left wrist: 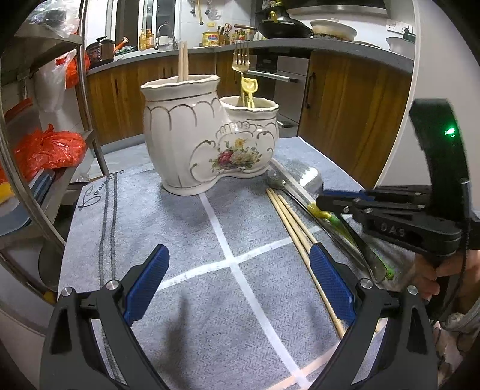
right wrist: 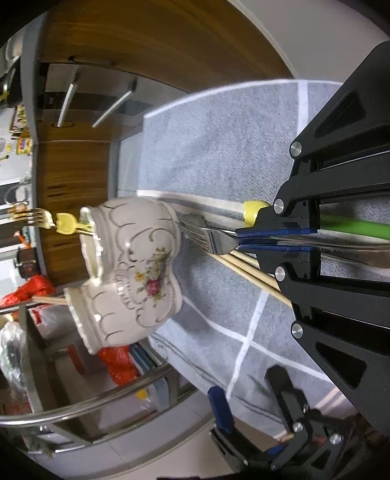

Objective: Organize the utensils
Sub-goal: 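Grasp the silver fork on the cloth with the right tool, then grasp a wooden chopstick with the left tool while the right tool lifts the silver fork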

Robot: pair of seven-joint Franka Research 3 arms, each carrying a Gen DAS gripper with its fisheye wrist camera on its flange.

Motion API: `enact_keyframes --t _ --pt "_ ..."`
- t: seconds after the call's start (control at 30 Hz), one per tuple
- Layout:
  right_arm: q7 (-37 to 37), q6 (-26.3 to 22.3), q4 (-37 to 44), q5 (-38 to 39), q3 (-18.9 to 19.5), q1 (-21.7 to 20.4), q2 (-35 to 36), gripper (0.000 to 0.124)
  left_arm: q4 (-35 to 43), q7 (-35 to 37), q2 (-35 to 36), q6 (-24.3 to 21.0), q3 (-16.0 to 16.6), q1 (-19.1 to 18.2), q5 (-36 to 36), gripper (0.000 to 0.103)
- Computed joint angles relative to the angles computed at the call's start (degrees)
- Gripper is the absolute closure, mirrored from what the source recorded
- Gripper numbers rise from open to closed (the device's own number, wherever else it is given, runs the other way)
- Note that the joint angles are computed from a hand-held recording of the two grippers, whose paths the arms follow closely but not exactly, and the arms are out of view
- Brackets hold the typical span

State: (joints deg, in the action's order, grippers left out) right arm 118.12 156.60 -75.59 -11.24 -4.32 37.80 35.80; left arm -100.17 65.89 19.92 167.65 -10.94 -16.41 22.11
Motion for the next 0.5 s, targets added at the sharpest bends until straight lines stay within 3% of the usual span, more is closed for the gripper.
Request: enact_keyframes --t 0.13,0.23,0.33,0.43,0.5 --pt "2.76 6.41 -5.45 -3.02 -2.97 2.03 -3.34 0.119 1.58 1.73 0.96 -2.21 -1.33 -0.02 -1.06 0.013" --pt "6.60 11.34 -9.51 -6.86 -6.99 4.87 -5.74 0.120 3.06 4.39 1.92 -4.67 -3.14 0.45 -3.63 0.028" --pt "11.70 14.95 -12.22 -11.78 -12.60 8.97 -7.38 0.120 4.58 5.81 2.82 -7.07 -3.66 -0.28 -5.15 0.041" --pt "19.68 17.86 -13.80 -18.94 -21.58 15.61 -7.65 0.120 5.96 5.45 3.55 -9.19 -2.96 -1.77 -4.96 0.052" --pt "23.82 19.30 -14.31 -22.40 -25.60 18.54 -7.55 0.120 6.95 5.05 4.15 -10.57 -2.69 -2.48 -4.84 0.058"
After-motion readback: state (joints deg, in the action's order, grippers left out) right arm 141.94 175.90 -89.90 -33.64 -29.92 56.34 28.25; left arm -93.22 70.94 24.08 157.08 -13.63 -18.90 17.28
